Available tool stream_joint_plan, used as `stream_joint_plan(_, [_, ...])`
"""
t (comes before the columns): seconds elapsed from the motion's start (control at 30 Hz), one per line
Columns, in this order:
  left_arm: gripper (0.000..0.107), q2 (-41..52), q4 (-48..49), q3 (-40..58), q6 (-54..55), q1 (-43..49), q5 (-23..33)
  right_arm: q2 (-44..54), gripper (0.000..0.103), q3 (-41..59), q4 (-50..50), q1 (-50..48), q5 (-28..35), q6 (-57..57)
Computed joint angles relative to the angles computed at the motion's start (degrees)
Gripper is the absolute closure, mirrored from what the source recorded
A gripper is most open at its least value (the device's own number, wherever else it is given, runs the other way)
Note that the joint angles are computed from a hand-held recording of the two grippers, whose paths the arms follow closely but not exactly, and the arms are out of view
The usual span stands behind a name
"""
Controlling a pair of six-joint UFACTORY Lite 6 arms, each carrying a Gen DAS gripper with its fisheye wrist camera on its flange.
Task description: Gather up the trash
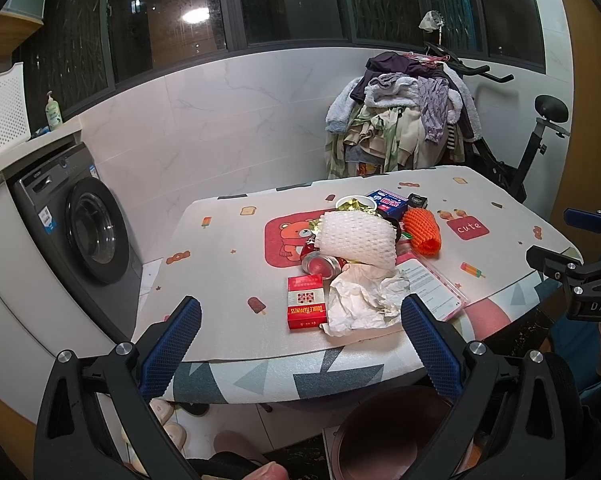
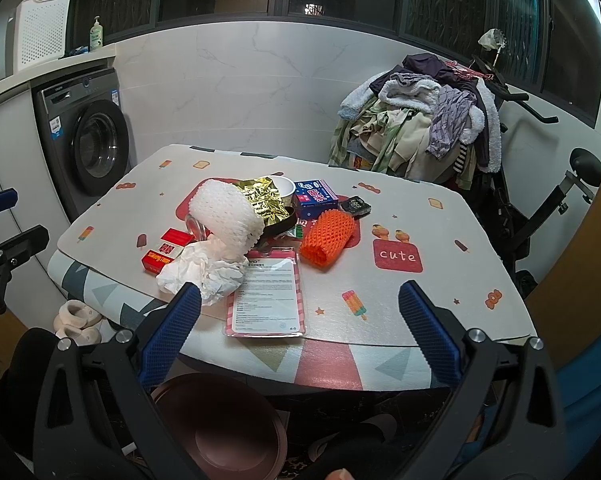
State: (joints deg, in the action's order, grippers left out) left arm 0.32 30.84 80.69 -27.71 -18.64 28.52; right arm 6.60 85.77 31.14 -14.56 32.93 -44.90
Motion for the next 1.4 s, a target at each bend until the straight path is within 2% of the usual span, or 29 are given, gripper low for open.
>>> stream_joint_plan(0.7, [0.009,-0.46,1.01,-1.66,-1.0,-0.13,-0.73,-0.04,0.006,-0.04,0.06,-0.31,-0.1,-0.05])
stream_joint_plan(0.8, [0.009,0.25,-5.7,-1.87,5.48,0.85,-2.07,0.91,0.006,0.94,3.75,-3.75,2.38,-3.68])
stream_joint_plan(0.97, [0.009,2.5,-19.67,-2.88,16.17,5.1,-4.44,2.86,0.006,-0.48,7.67,-3.77,0.71,-7.57])
stream_joint_plan(1.07, [0.009,6.66,-24.64,0.65,20.43,7.64,-3.61,6.1,0.006,0.32,8.28,-2.94,0.33,-7.34])
stream_joint_plan(1.17, [0.009,8.19,-22.64,0.08,18.58,8.98,-5.66,10.12,0.006,2.22,5.74,-1.74,0.61,-4.3])
stream_joint_plan(1.3, [0.009,8.22,-8.29,-3.1,7.73,9.02,-11.32,16.0,0.006,5.4,3.62,-0.74,2.48,-3.31])
stream_joint_plan(1.33, [0.009,8.71,-8.53,-3.28,8.26,9.44,-11.99,17.31,0.006,5.68,1.31,0.04,1.3,-2.27])
stream_joint_plan(1.4, [0.009,11.23,-15.87,-0.8,15.48,10.74,-11.55,20.93,0.006,7.63,-3.9,1.45,-0.76,1.23])
